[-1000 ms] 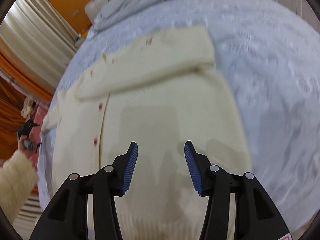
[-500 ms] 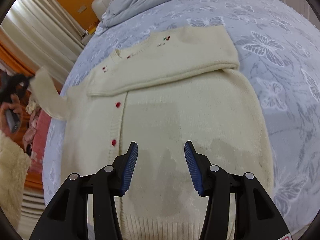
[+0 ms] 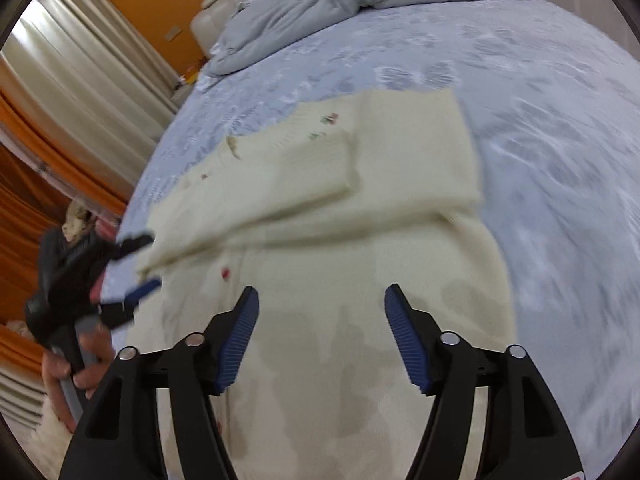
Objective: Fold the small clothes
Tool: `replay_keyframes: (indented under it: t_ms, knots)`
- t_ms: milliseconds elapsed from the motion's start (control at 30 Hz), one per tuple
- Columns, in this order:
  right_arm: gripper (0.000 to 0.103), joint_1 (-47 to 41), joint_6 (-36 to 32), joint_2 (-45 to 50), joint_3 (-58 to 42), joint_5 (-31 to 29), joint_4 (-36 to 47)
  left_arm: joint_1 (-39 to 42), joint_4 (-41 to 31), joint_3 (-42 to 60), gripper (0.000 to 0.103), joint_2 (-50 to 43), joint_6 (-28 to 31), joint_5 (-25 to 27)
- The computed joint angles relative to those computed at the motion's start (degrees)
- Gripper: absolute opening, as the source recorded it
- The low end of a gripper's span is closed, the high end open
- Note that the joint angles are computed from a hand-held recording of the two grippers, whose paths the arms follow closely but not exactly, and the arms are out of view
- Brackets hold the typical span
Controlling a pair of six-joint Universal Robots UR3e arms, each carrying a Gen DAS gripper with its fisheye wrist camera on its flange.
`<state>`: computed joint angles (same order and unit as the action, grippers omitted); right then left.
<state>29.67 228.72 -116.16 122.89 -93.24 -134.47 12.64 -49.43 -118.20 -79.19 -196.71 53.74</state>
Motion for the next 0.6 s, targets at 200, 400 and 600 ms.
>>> replay_keyframes:
  t_ms: [200, 400, 600]
  knots:
    - [0.066, -13.2, -2.3, 14.9, -2.3, 7.0, -10.0, 9.2, 3.2, 3.0, 0.072, -6.8, -3.5, 2.8]
    - [0.010, -12.5, -1.4, 26.3, -7.7, 8.6, -17.3, 8.8, 2.5, 6.3, 0.015, -10.1, -4.5, 7.1]
    - [0.008, -10.6, -7.8, 12.4, -9.8, 0.6, -20.8, 11.9, 4.1, 3.9, 0.011, -4.1, 0.6, 2.8]
